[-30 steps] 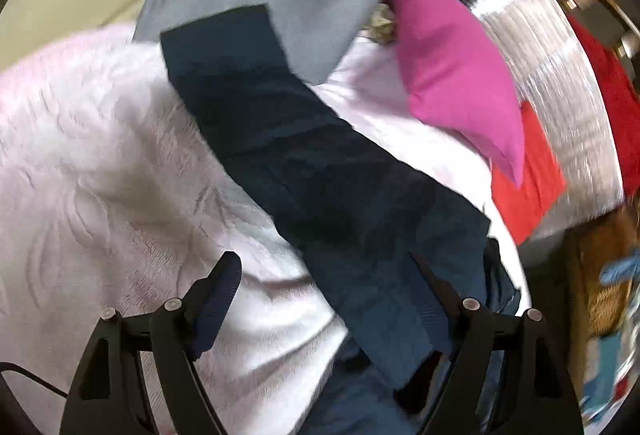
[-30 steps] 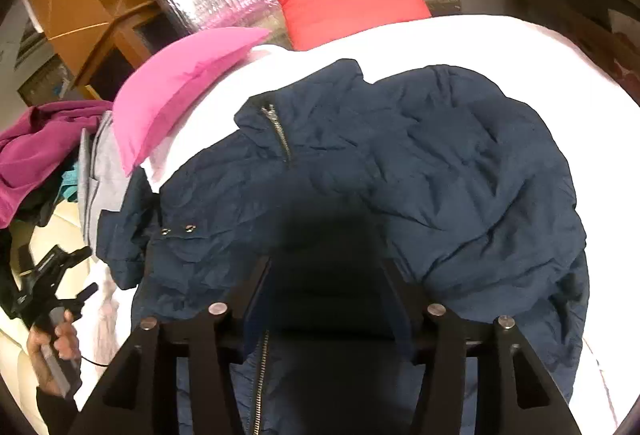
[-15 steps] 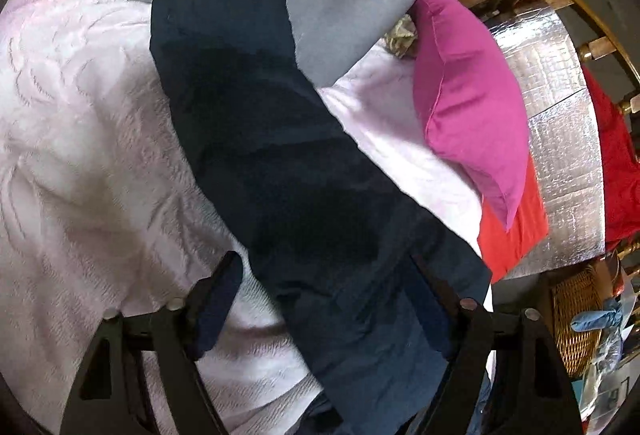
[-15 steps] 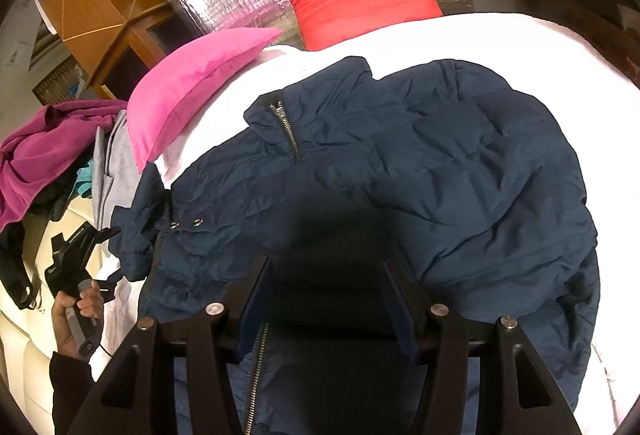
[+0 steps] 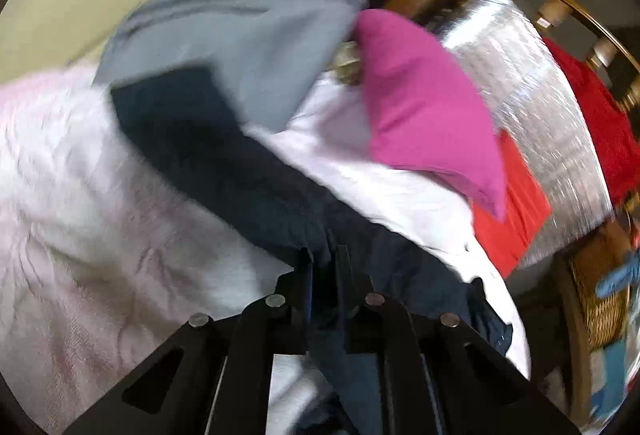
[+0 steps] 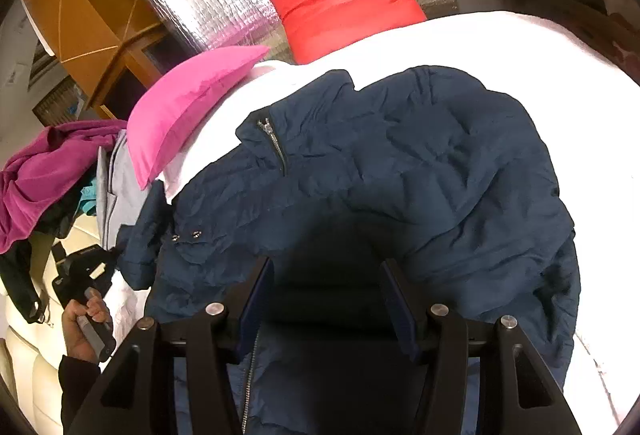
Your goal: Fold large clothes
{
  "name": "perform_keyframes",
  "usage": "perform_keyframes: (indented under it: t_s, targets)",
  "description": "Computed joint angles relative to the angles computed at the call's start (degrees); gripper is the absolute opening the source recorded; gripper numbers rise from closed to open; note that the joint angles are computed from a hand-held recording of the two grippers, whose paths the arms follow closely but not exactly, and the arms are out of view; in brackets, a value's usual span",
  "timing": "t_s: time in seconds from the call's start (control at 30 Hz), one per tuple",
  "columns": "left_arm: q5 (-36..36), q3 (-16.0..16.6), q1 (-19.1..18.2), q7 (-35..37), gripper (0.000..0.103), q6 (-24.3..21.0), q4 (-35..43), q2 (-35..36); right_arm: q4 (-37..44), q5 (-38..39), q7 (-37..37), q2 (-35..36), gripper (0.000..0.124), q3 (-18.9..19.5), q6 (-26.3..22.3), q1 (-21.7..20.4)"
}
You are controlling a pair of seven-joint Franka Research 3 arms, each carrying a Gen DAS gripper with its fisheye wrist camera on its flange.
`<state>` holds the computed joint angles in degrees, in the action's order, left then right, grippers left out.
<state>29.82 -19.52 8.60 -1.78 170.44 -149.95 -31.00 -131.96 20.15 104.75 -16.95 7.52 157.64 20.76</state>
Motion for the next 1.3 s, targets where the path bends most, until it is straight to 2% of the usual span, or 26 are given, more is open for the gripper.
perform_keyframes:
  t_s: [0.1,0.33,0.43,0.53,0.63,0.67,0.7,0.73,0.77,0.8,0.87,0.9,0.93,1.0,1.1,1.13,1.23,1.3]
  targets:
    - [2.91,-3.11,0.32,1.29,0.009,-1.03,3.89,0.65,-0.73,-0.43,0.70,-1.17,0.059,0.10,0.33,-0.42]
    - [9.82,-7.56,-3.57,3.89,0.009,-3.37,13.09,7.55,-2.33,-0.79,2.45,-3.50,0.059,0.23,0.31,-1.24]
    - [11.91,-8.23,-7.35,5.19,0.008,-6.65,16.97,13.06,-2.50,-0.24,2.46,-3.74,0.059,-0.01,0.32,-0.89]
    - [10.65,-7.23,-11.61,7.35,0.008,-10.17,19.34,18.48,-2.39,0.50,2.36,-3.47,0.059,-0.26,0.23,-0.54]
    - [8.09,-4.17,-14.64,8.45,0.011,-9.63,18.67,19.96,-2.41,0.94,2.29,-3.45,0.059,-0.29,-0.08,-0.33]
    - [5.61,-2.10,-15.87,9.18,0.011,-7.23,17.30,19.67,-2.50,1.02,2.30,-3.53,0.059,-0.26,-0.08,-0.30]
    - [2.18,0.28,-17.69,11.22,0.015,-4.95,16.20,19.51,-2.60,0.94,2.41,-3.61,0.059,-0.15,-0.06,-0.36]
    - [-5.27,4.28,-21.34,16.46,0.029,-2.18,14.53,19.40,-2.66,0.71,2.68,-3.70,0.059,0.02,-0.04,-0.52]
    - [-10.40,6.74,-24.15,20.15,0.047,-0.92,13.19,18.80,-2.70,0.57,2.94,-3.79,0.059,0.15,-0.07,-0.61]
    - [-18.50,10.50,-28.26,26.39,0.053,1.46,11.45,18.27,-2.73,0.65,3.05,-3.87,0.059,0.16,-0.08,-0.52]
    - [-25.34,13.38,-31.58,32.18,0.063,2.02,9.85,16.60,-2.73,0.54,3.20,-3.97,0.059,0.28,0.01,-0.46]
    - [-28.43,14.66,-32.88,34.50,0.066,0.51,9.10,14.92,-2.65,0.35,3.31,-3.98,0.059,0.43,0.03,-0.45]
    - [-30.91,15.51,-34.10,36.33,0.068,0.90,8.22,13.82,-2.56,0.34,3.26,-4.01,0.059,0.49,0.07,-0.27]
    - [-40.50,21.65,-40.58,44.63,0.069,3.64,5.33,10.88,-2.35,0.32,3.29,-4.00,0.059,0.67,0.17,0.03]
    - [-47.24,27.12,-45.80,49.68,0.070,5.02,1.75,5.77,-1.93,0.18,3.49,-3.91,0.059,1.12,0.15,0.59]
    - [-48.70,28.11,-46.15,50.35,0.071,5.96,0.58,4.36,-1.78,-0.03,3.64,-3.86,0.059,1.34,0.13,0.69]
    - [-49.89,27.89,-42.69,47.38,0.075,9.39,-4.02,-0.01,-1.17,-0.76,3.91,-3.60,0.059,1.91,-0.11,1.05]
    - [-50.35,29.29,-41.67,44.43,0.075,11.39,-6.47,-1.52,-0.67,-1.25,3.82,-3.40,0.059,2.16,-0.35,1.40]
